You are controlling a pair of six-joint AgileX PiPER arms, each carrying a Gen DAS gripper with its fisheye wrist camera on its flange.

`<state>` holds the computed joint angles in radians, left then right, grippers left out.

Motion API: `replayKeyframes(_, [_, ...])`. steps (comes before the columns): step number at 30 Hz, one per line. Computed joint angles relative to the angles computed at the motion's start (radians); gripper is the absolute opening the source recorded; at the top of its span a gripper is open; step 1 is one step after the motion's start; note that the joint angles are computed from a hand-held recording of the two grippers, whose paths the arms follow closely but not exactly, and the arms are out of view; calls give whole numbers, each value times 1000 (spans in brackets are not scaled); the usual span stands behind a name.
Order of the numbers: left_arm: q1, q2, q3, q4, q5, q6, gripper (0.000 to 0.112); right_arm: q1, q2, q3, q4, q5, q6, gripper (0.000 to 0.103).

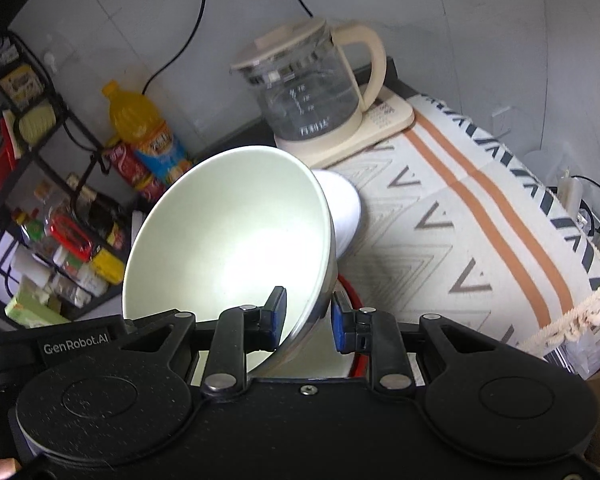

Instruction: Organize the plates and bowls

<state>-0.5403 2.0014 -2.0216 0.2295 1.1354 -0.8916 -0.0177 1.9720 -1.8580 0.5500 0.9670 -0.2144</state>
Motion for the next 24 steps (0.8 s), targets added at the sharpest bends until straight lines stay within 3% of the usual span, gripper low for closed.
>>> replayKeyframes(7, [9, -21, 95, -24, -39, -16, 16, 17, -14, 83, -19, -25, -22, 24])
replayKeyframes(24, [12, -22, 122, -27, -17, -45, 19, 57, 7, 38, -110, 23, -82, 28])
